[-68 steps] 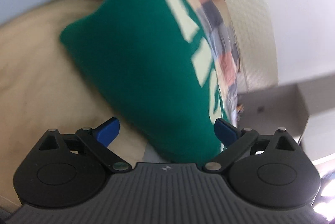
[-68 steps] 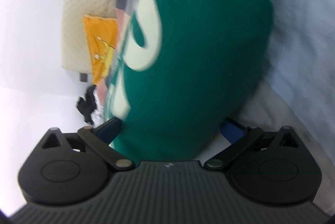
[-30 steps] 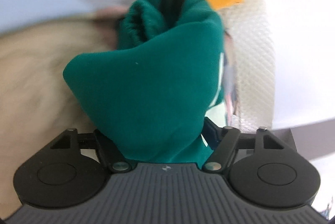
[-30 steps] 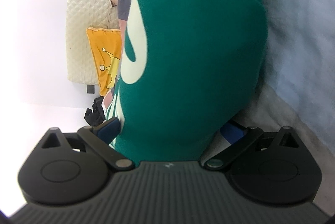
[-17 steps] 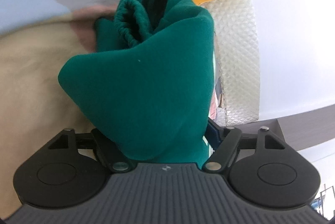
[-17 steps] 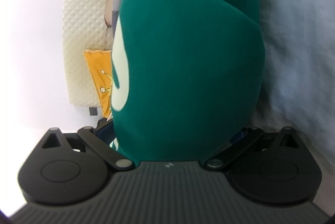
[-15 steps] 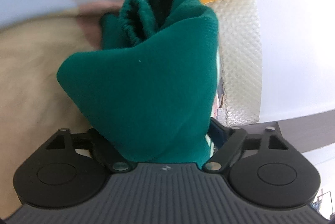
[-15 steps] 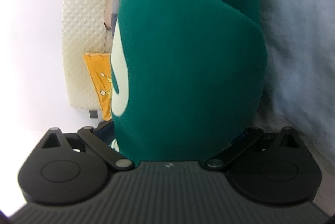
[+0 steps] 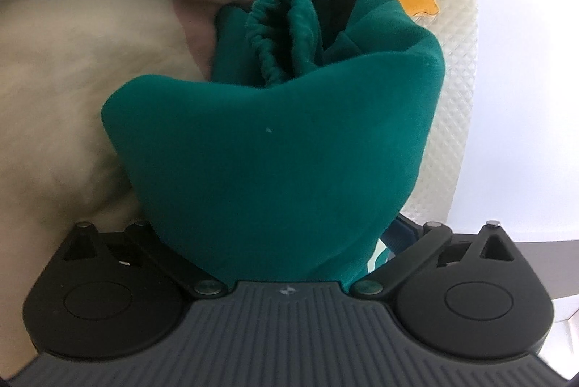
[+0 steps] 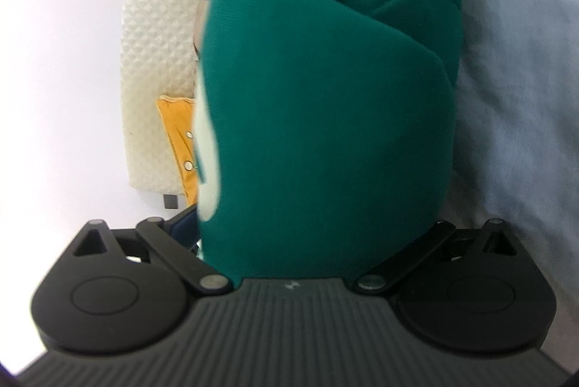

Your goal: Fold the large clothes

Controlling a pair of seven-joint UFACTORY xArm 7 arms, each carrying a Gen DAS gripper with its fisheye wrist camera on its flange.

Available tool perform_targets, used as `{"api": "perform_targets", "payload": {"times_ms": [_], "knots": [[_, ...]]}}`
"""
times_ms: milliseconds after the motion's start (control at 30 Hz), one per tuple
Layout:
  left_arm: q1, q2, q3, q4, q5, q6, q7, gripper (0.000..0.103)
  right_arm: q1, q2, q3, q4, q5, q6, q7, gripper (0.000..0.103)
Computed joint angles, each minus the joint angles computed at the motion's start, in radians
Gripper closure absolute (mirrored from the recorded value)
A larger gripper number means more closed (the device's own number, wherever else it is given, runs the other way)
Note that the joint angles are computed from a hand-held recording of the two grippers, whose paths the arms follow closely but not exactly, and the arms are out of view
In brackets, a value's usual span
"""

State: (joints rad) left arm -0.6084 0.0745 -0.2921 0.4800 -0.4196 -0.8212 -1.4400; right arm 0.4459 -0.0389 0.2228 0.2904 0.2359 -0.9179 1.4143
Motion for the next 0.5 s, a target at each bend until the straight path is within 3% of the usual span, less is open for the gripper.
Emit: {"api": "perform_targets", "payload": {"times_ms": [67,167,300,367,500], "knots": [[-0.010,-0.014,-0.003,0.006,-0.047,0.028,0.047,0.020,-0.010,0.024,-0.010,0.008,-0.034,-0.021,0.023,0.000],[-0.017,-0.034,-0.005,0.012,-0.093,0.045,0.124,0.036,-0.030,0.034,-0.024,0.021,-0.081,-0.013,0.029,0.009],[-0.032,-0.058,-0.016,0.044,-0.188,0.082,0.292,0.045,-0.036,0.040,-0.021,0.007,-0.092,-0.052,0.034,0.027],[-0.039,-0.050,-0.024,0.053,-0.212,0.045,0.346,0.048,-0.028,0.046,-0.011,-0.017,-0.067,-0.108,0.001,0.033],[-0.032,-0.056,-0.014,0.063,-0.182,0.019,0.432,0.048,-0.015,0.056,-0.005,-0.010,-0.044,-0.194,-0.095,0.040]]}}
